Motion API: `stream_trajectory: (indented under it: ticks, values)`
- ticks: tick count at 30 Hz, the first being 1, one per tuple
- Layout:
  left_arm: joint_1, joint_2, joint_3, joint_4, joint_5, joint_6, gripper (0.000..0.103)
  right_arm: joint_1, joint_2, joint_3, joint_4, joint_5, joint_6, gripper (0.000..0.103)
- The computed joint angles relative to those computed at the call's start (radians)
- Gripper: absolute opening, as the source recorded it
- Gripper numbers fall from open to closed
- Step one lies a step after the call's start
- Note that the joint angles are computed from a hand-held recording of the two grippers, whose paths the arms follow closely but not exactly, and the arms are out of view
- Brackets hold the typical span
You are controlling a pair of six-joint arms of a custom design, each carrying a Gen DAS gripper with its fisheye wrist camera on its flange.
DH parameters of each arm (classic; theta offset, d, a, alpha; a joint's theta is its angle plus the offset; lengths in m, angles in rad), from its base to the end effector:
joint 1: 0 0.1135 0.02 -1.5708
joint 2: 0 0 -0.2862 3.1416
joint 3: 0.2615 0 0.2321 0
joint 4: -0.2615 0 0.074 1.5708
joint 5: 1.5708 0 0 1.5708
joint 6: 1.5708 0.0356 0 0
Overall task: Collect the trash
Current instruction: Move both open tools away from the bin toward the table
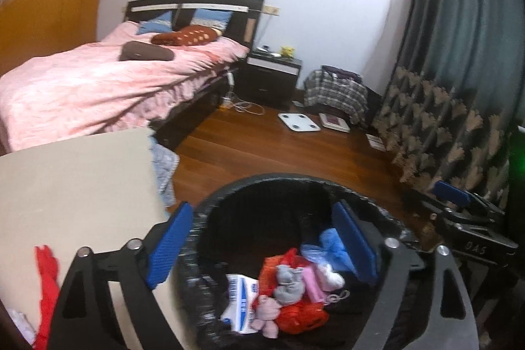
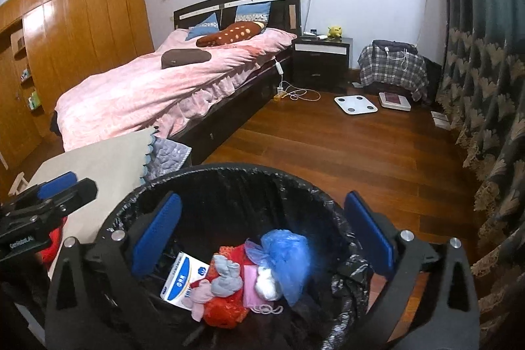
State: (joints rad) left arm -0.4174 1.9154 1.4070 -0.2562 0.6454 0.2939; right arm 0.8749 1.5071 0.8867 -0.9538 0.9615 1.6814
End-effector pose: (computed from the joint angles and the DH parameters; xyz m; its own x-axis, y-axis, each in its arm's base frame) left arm 0.3713 -0.1881 0.2552 -0.3969 0.4292 -0.8113 0.8731 0.4492 -0.1895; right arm 0.1627 0.1492 0.2232 -0.3675 0.4472 -0.8154 0.6858 0.7225 0.0871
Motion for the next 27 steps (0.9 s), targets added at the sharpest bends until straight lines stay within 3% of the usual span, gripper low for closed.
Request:
stream_trajectory:
  ticks: [8, 27]
  values:
    - [0.100, -0.007, 0.010, 0.012, -0.028, 0.000, 0.093, -0.017, 0.064, 0.084, 0.068, -0.010, -0.120, 0.097]
    - [0.329, 0.039, 0.103, -0.034, -0.046, 0.052, 0.094, -0.063, 0.320, 0.413, 0.362, -0.080, -0.591, 0.097]
